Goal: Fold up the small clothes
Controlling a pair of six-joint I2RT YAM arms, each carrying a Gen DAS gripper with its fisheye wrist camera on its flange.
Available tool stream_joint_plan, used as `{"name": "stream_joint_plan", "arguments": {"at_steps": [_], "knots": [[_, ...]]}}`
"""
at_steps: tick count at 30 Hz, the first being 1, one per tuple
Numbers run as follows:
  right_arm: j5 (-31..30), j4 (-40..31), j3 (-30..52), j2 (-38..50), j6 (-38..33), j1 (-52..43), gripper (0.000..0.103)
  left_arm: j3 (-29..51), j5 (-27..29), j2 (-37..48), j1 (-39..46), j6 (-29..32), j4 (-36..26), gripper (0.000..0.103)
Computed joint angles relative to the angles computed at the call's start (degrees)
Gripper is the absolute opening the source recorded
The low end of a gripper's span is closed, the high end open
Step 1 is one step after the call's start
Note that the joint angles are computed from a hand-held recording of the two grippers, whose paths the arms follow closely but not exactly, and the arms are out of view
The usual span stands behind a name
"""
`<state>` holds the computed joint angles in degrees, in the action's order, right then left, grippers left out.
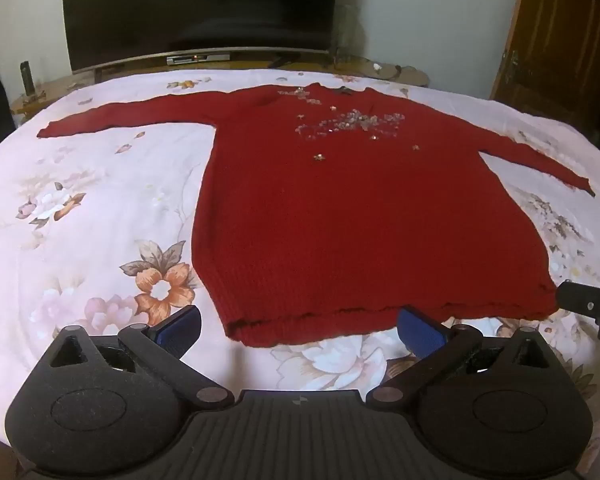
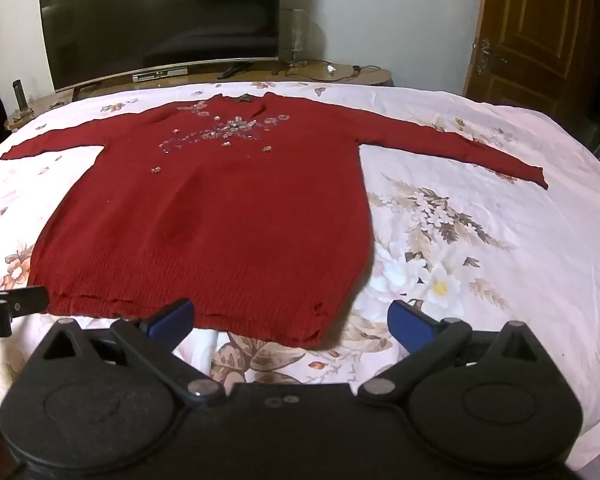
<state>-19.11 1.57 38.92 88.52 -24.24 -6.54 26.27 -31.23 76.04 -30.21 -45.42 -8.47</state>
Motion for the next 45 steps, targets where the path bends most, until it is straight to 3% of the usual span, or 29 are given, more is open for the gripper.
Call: {"name": "stream_joint_plan", "arguments": {"at_steps": [45], "knots": [[-0.34, -0.19, 0.67, 0.44, -0.69, 0.87, 0.102, 0.5, -0.99, 0.82, -0.59, -0.27, -1.22, 0.103]]}}
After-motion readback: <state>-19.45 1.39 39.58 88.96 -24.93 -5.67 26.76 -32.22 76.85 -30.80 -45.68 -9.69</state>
